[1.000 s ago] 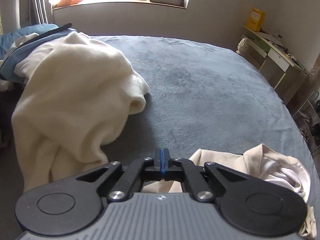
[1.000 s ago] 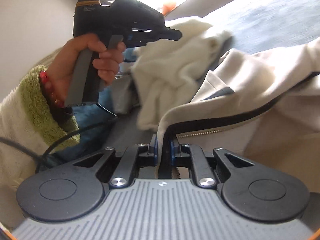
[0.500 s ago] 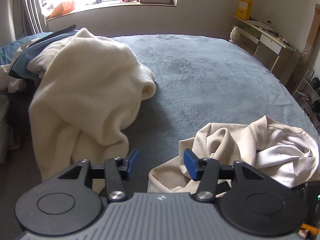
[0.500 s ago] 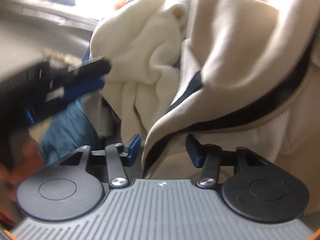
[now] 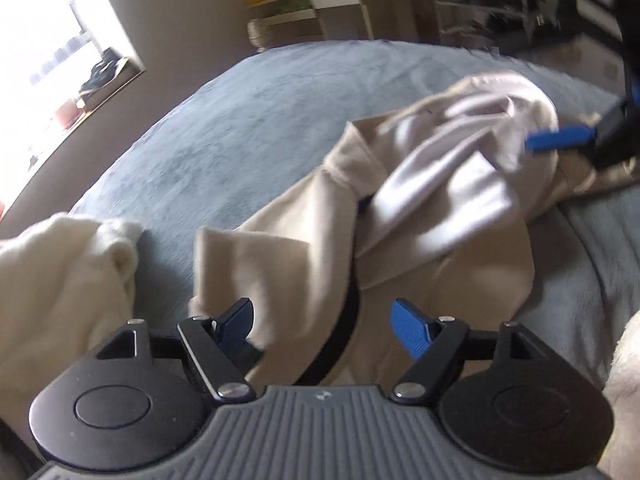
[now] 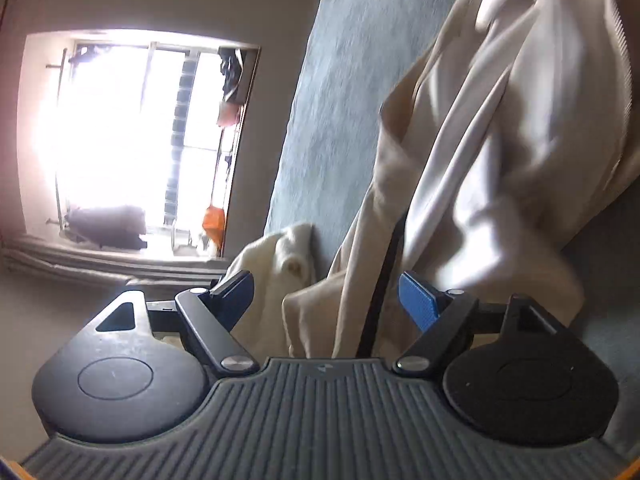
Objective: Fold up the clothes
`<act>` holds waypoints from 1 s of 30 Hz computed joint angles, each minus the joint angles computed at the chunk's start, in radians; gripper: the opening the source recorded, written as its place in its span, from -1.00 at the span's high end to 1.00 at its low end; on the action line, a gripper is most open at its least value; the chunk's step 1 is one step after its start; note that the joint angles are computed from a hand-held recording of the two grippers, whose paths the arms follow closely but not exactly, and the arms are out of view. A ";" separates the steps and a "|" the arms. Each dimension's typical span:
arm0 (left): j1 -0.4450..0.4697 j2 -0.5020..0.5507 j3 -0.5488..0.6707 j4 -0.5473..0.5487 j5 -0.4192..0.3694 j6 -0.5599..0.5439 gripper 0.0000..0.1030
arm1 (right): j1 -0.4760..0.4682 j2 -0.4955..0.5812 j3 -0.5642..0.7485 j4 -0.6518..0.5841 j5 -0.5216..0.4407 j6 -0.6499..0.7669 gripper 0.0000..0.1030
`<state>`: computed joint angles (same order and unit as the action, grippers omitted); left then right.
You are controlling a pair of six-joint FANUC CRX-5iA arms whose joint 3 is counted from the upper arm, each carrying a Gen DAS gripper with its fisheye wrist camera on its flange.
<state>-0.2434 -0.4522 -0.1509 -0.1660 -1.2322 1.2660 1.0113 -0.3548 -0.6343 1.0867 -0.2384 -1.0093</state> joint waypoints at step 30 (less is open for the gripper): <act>0.270 0.271 0.207 -0.005 0.019 0.224 -0.62 | -0.277 0.093 0.262 -0.752 -0.455 1.170 -0.56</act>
<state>0.0271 -0.1812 0.0560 -0.1708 -1.2134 1.4896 0.7345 -0.2622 -0.3727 0.3345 -0.6934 0.1611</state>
